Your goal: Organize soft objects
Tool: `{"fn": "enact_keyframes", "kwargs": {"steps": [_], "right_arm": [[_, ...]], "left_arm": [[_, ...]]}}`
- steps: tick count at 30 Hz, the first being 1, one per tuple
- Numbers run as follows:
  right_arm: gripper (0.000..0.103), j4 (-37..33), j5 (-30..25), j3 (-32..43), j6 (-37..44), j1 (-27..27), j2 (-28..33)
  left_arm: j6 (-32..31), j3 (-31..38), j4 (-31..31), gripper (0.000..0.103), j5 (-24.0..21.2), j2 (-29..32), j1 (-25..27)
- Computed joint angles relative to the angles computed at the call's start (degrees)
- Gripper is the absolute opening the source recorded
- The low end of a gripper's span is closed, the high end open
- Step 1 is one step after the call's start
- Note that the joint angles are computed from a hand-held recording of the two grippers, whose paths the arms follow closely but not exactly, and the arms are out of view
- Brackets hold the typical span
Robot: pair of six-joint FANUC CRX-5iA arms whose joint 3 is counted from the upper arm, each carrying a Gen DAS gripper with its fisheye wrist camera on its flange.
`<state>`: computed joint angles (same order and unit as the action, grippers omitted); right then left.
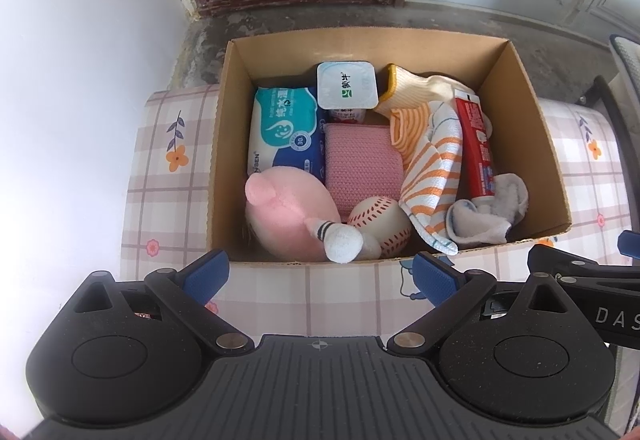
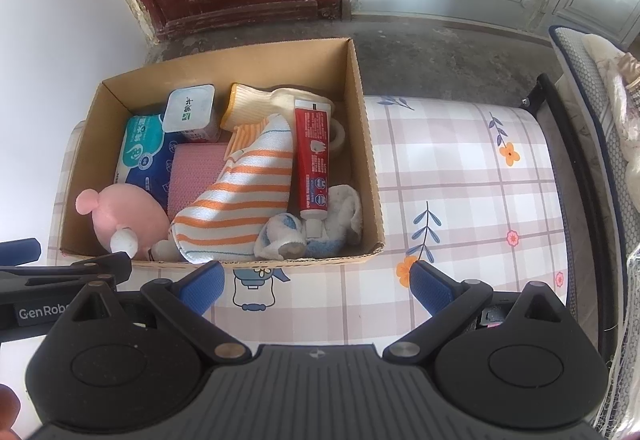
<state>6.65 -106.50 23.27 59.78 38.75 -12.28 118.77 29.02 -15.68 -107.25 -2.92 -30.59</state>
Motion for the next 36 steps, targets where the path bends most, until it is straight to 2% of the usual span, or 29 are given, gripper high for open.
{"fn": "enact_keyframes", "kwargs": {"steps": [36], "right_arm": [[0.101,0.13,-0.29,-0.19,0.77,-0.3,0.4]], "left_arm": [[-0.24,-0.35,0.31,0.098,0.21,0.04,0.36]]}}
